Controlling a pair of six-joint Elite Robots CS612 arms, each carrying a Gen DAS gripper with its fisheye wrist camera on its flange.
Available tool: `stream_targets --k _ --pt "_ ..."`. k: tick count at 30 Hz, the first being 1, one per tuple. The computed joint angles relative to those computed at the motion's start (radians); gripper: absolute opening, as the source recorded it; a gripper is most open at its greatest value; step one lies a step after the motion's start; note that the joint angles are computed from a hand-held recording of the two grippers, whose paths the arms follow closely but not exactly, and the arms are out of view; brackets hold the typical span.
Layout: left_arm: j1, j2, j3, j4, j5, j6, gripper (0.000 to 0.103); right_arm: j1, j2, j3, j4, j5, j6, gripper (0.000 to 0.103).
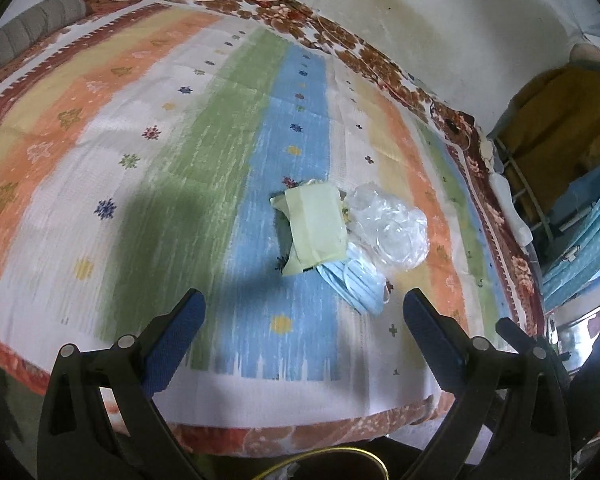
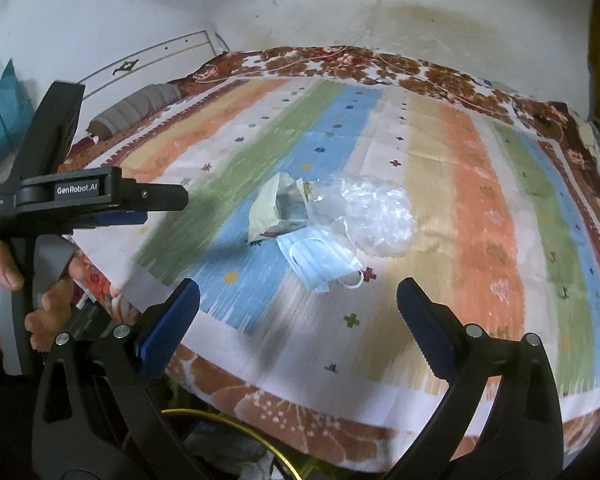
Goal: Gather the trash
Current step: 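Move both tools forward over the bed toward the remaining trash, then grasp the pale yellow paper packet with the left tool while the right tool grasps the clear plastic cup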
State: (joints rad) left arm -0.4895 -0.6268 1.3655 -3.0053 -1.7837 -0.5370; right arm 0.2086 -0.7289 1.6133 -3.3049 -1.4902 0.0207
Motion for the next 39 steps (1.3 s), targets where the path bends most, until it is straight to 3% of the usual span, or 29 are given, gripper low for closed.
stream_targets --k 11,22,31,34,39 --pt "0.016 0.059 -0.102 0.083 -0.063 0.047 0.096 -0.009 0.055 -0.091 0.054 0.035 -0.080 0.093" --pt "0.035 0.121 -0.206 0.122 -0.118 0.001 0.093 -0.012 0.109 -0.195 0.147 0.052 -0.122 0.082" --pt "0.040 0.186 -0.307 0.142 -0.192 -0.007 0.085 -0.016 0.154 -0.270 0.210 0.051 -0.131 0.067" --pt "0.037 0.196 -0.326 0.162 -0.172 -0.015 0.081 -0.015 0.165 -0.288 0.224 0.039 -0.135 0.063" --pt "0.038 0.222 -0.362 0.185 -0.200 -0.023 0.067 -0.018 0.175 -0.306 0.234 0.037 -0.127 0.058"
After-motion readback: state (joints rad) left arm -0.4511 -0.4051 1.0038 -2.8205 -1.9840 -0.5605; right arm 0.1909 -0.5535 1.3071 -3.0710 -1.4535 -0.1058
